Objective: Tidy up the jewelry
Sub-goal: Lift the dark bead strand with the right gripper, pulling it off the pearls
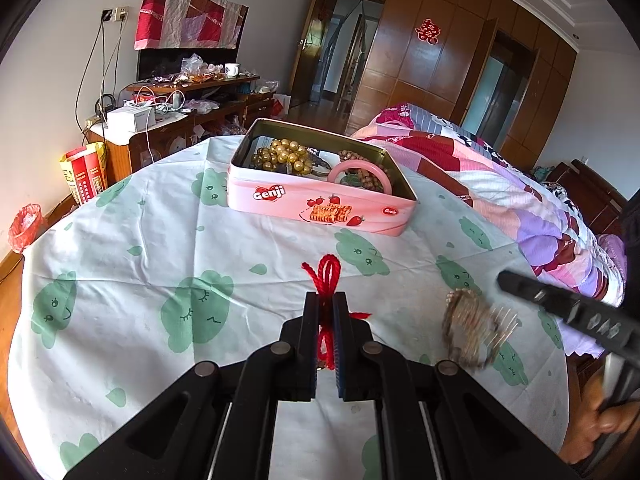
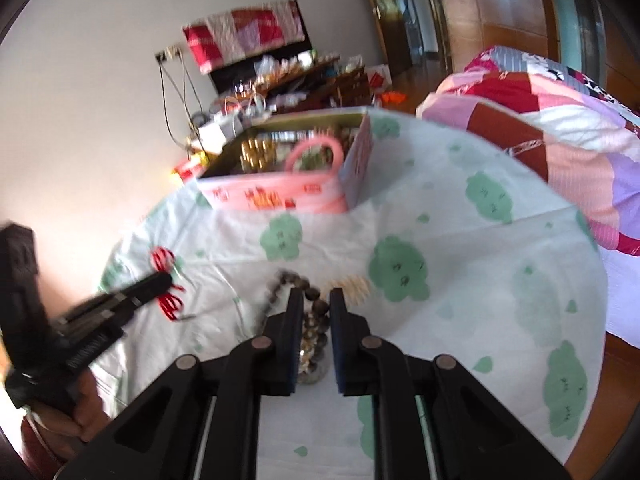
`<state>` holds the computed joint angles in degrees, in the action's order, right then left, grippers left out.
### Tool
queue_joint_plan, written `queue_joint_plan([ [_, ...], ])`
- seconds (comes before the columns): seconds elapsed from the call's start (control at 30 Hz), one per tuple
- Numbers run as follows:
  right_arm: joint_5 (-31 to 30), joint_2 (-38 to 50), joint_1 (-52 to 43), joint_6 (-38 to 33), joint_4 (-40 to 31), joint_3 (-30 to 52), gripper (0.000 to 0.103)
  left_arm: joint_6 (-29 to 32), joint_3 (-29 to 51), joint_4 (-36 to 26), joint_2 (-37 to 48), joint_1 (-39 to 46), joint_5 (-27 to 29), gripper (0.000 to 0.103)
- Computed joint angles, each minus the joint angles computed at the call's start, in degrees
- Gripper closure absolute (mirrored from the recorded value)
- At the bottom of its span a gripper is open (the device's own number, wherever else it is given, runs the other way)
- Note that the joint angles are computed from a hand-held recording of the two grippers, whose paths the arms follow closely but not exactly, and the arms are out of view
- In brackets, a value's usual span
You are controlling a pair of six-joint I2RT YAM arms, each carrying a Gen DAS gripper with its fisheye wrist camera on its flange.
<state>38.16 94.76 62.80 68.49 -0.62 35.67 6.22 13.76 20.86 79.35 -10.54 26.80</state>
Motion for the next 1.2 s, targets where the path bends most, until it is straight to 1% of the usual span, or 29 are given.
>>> queue_joint_plan([
  [0.1,3.17,-3.38,1.27,-0.17,-0.44,-0.43,0.094,-0.08,-0.04,0.12,0.04,-0.16,-0.16,0.098],
  [0.13,4.06,-3.84,1.45,-0.50,-1.53,0.10,0.094,-0.08,-0.08,0.15,-0.01,-0.10,-0.10,0.098],
  [0.17,4.92,-3.80,1.54,-0.93,-4.32,1.55,0.094,-0.09,-0.19,0.29,-0.06,-0.05,-0.01,0.098],
  [0.23,5.02,-2.89,1.32,-2.27,-6.61,3.03,0.094,0.06,-0.27,0.31,-0.06,0.36,0.47,0.098],
  [0.27,4.56,-2.65,1.26,-2.70,-6.57,3.00,0.092,0.04,-0.20,0.20,0.00,0.38,0.47,0.098],
  [0.3,2.99,-1.87,0.87,-3.09,-6.71,3.27,0.089,0.09,-0.17,-0.11,-0.14,0.50,0.56,0.098],
  [0.37,0.28,-0.66,0.43,-1.99,-6.59,2.92,0.077,-0.08,-0.01,-0.39,-0.13,0.39,0.61,0.098],
  [0.4,-0.46,-0.30,0.85,-0.57,-6.24,2.25,0.060,-0.17,0.12,-0.54,-0.07,0.27,0.59,0.098],
  [0.43,-1.12,-0.12,1.32,0.82,-5.38,1.29,0.048,-0.14,0.22,-0.69,-0.02,0.21,0.64,0.098],
  [0.47,-1.70,0.08,2.32,2.65,-3.37,-0.18,0.047,-0.14,0.25,-0.79,-0.04,0.11,0.60,0.098],
  [0.53,-2.70,0.26,4.17,4.75,-0.50,-1.97,0.048,-0.15,0.17,-0.88,-0.32,-0.01,0.54,0.098],
  [0.57,-2.57,0.93,5.54,6.01,-0.37,-1.84,0.048,-0.16,0.08,-0.80,-0.46,-0.01,0.59,0.098],
  [0.6,-1.55,1.87,7.36,7.57,-2.29,-0.63,0.052,-0.18,0.05,-0.75,-0.54,0.01,0.62,0.098],
  [0.63,-0.92,2.71,8.85,8.14,-3.87,0.62,0.060,-0.19,0.04,-0.73,-0.55,-0.02,0.55,0.098],
  [0.67,-1.24,3.35,9.60,7.92,-4.07,1.32,0.063,-0.15,0.05,-0.82,-0.57,-0.01,0.50,0.098],
  [0.73,-3.76,5.36,9.72,5.72,-2.78,2.84,0.064,-0.17,-0.30,-0.94,-1.34,0.25,0.55,0.098],
  [0.83,-4.35,10.10,8.69,5.50,-7.30,7.30,0.067,0.04,-0.78,-1.35,-2.49,1.03,1.41,0.098],
  [0.87,-4.73,11.65,7.89,5.11,-7.51,8.08,0.067,0.25,-0.89,-1.74,-2.92,1.24,1.60,0.098],
  [0.93,-5.18,12.83,6.87,3.56,-5.14,7.63,0.067,0.38,-1.01,-1.98,-3.38,1.34,1.74,0.098],
  [0.97,-4.98,12.83,6.88,3.25,-5.43,7.67,0.068,0.43,-1.06,-1.96,-3.46,1.39,1.83,0.098],
  [1.03,-4.79,13.26,6.66,3.13,-8.11,8.86,0.091,0.56,-1.17,-2.03,-3.70,1.47,2.00,0.098],
  [1.13,-5.39,11.06,6.73,4.33,-6.23,6.47,0.091,0.60,-0.97,-1.97,-3.37,1.62,2.31,0.098],
  [1.2,-3.99,7.93,7.57,5.29,-4.83,4.33,0.091,0.50,-0.64,-1.92,-2.76,1.57,2.29,0.098],
])
